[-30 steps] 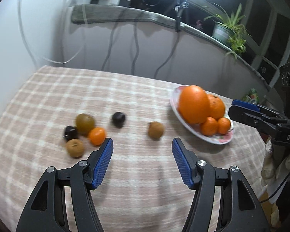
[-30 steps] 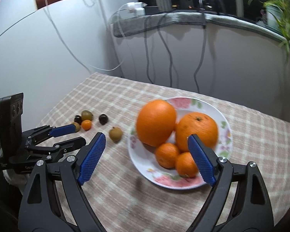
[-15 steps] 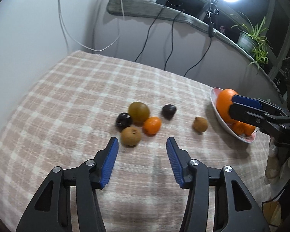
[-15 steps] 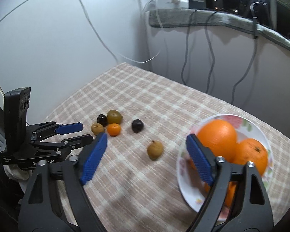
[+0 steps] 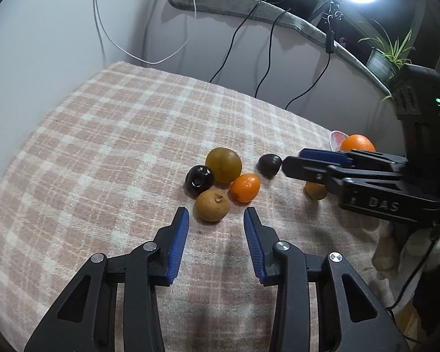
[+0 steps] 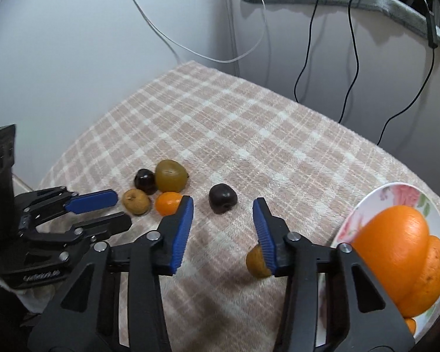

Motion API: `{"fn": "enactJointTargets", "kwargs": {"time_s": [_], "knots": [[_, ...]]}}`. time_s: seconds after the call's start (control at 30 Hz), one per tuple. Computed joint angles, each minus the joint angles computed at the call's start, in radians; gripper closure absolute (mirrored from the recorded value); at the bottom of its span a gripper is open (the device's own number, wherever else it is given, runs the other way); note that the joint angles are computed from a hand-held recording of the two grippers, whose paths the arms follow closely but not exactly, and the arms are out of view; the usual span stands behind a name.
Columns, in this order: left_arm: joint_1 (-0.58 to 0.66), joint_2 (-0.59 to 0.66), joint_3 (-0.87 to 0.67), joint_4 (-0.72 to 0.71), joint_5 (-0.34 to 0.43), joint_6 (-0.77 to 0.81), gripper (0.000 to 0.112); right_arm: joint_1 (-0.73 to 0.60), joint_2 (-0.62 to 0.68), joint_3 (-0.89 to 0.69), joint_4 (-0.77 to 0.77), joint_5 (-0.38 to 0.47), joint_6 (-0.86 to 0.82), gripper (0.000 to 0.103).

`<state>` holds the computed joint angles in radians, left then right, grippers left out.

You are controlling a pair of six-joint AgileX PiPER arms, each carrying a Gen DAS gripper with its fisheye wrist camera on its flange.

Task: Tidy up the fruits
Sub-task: 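Grasp a brown kiwi-like fruit with the left gripper while the right gripper grasps a dark plum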

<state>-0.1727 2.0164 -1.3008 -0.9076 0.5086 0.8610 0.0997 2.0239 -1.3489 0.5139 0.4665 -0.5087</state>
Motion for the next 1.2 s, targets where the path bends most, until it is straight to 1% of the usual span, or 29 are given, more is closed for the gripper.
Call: {"fn": "enactJointTargets", "kwargs": {"time_s": [0.13, 0.37, 0.53, 0.63, 0.7, 0.87, 1.0, 1.2], "knots": [[-0.002, 0.015, -0.017, 0.018, 0.000, -0.020, 0.077, 0.004, 0.046, -0.048, -0.037, 0.014, 0.054, 0.060], [-0.010, 0.038, -0.043, 0.061, -0.001, -0.062, 0.080, 0.010, 0.091, -0.098, -0.068, 0.033, 0.093, 0.060], [-0.017, 0.047, -0.059, 0.097, -0.001, -0.097, 0.083, 0.007, 0.121, -0.124, -0.057, 0.050, 0.093, 0.061], [-0.021, 0.051, -0.067, 0.117, -0.003, -0.116, 0.084, 0.010, 0.128, -0.127, -0.060, 0.049, 0.095, 0.065], [-0.024, 0.051, -0.068, 0.128, -0.008, -0.124, 0.085, 0.008, 0.132, -0.131, -0.053, 0.051, 0.087, 0.065], [-0.028, 0.047, -0.063, 0.133, -0.015, -0.125, 0.087, 0.006, 0.138, -0.139, -0.019, 0.062, 0.052, 0.077], [-0.026, 0.043, -0.060, 0.133, -0.014, -0.126, 0.087, 0.014, 0.137, -0.137, -0.028, 0.053, 0.058, 0.078], [-0.023, 0.030, -0.052, 0.126, -0.011, -0.120, 0.087, 0.004, 0.106, -0.097, 0.024, 0.035, 0.015, 0.078]]}}
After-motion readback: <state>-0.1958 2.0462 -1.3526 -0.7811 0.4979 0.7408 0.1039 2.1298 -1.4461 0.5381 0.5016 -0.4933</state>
